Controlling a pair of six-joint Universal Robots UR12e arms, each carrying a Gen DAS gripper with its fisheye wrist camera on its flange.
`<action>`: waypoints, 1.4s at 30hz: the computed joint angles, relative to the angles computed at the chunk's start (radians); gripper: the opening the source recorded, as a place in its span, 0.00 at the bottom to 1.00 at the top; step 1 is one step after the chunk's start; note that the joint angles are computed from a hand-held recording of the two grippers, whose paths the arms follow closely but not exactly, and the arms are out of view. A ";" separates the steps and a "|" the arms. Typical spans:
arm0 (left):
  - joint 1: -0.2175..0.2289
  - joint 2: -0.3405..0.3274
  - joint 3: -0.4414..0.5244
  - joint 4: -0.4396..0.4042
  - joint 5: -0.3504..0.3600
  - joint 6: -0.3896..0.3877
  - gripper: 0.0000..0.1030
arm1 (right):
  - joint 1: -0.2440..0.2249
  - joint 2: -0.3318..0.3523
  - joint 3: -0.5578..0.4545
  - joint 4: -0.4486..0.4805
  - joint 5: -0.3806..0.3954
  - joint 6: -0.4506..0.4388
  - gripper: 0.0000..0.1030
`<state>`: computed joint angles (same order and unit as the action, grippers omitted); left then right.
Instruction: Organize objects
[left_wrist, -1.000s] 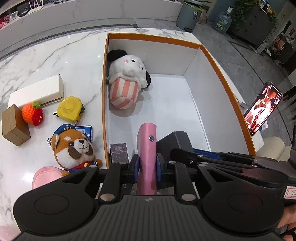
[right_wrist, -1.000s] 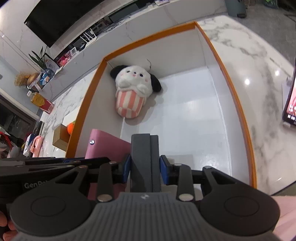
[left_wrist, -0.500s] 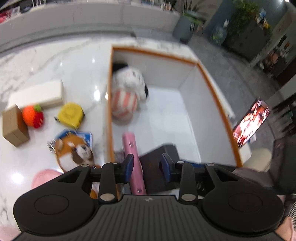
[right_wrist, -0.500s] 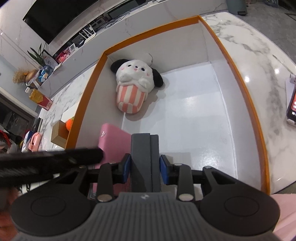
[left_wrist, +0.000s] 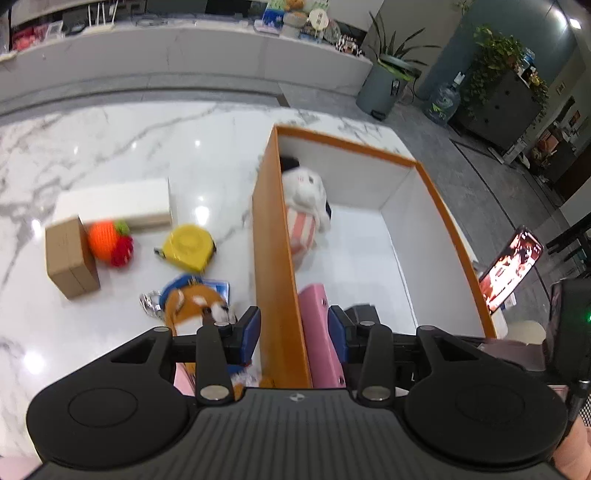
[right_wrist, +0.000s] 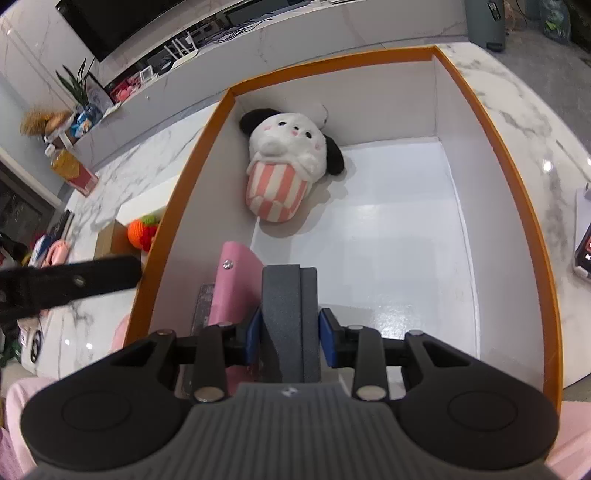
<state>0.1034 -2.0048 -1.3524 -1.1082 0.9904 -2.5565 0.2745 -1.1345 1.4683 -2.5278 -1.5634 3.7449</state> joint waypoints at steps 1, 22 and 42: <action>0.002 -0.002 0.002 -0.013 -0.001 -0.004 0.43 | 0.003 0.000 -0.004 0.010 -0.004 -0.003 0.35; 0.033 0.005 -0.016 -0.066 -0.058 -0.003 0.38 | -0.003 -0.014 0.031 -0.055 0.060 0.098 0.36; 0.105 0.041 -0.051 0.025 0.027 -0.003 0.42 | 0.063 -0.023 0.026 -0.251 -0.005 -0.251 0.31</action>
<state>0.2087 -1.9640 -1.4037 -1.0835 1.0178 -2.5591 0.3379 -1.1574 1.4943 -2.7789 -1.5681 3.4939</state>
